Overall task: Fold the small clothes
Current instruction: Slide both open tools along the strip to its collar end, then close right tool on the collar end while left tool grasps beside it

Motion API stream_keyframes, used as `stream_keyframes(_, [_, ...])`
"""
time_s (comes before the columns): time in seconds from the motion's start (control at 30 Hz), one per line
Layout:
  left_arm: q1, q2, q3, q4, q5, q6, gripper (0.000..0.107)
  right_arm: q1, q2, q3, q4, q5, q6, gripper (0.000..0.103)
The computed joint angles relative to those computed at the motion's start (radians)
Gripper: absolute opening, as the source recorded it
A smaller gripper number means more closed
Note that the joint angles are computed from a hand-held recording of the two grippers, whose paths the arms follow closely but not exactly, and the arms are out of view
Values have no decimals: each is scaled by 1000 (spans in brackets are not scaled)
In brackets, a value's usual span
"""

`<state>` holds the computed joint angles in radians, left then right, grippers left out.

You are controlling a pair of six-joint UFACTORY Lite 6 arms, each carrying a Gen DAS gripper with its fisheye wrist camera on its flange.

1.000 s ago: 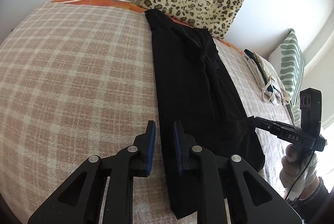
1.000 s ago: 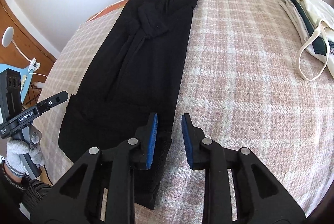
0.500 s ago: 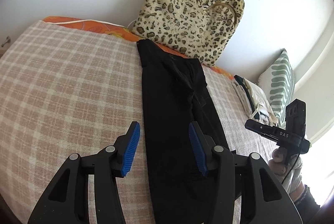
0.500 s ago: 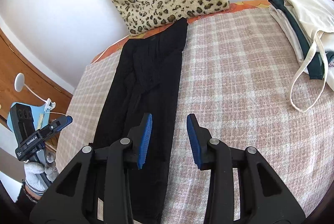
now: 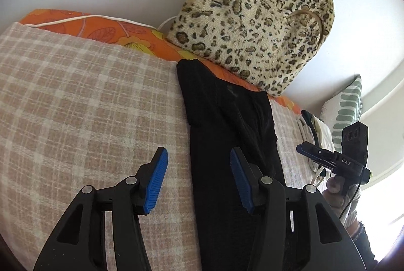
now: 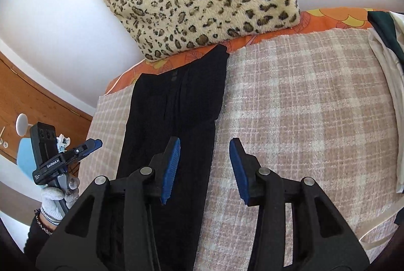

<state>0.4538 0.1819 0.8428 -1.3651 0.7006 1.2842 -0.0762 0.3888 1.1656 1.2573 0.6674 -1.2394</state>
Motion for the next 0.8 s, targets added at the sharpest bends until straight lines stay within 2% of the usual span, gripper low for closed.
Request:
stream_keyframes(0.17, [-59, 255, 250, -18, 6, -66, 55, 32, 233, 295, -84, 39, 158, 44])
stream_keyframes(0.33, [-72, 427, 448, -9, 26, -140, 55, 57, 432, 573, -193, 68, 312, 44])
stream_keyframes(0.57, [-86, 565, 618, -12, 26, -179, 55, 67, 700, 986, -265, 171, 461, 44])
stream_keyframes(0.67, [-98, 591, 650, -41, 9, -165, 55, 87, 787, 1141, -309, 178, 528, 44])
stream_keyframes(0.7, [-105, 591, 651, -52, -3, -144, 52, 97, 802, 1169, -321, 170, 540, 41])
stream_keyframes(0.73, [-118, 591, 654, -54, -24, -129, 50, 110, 820, 1206, -343, 167, 554, 23])
stream_keyframes(0.77, [-129, 592, 660, -52, -40, -116, 47, 126, 848, 1259, -387, 170, 587, 14])
stream_keyframes(0.8, [-140, 600, 678, -32, -54, -122, 33, 143, 861, 1289, -431, 159, 614, 10])
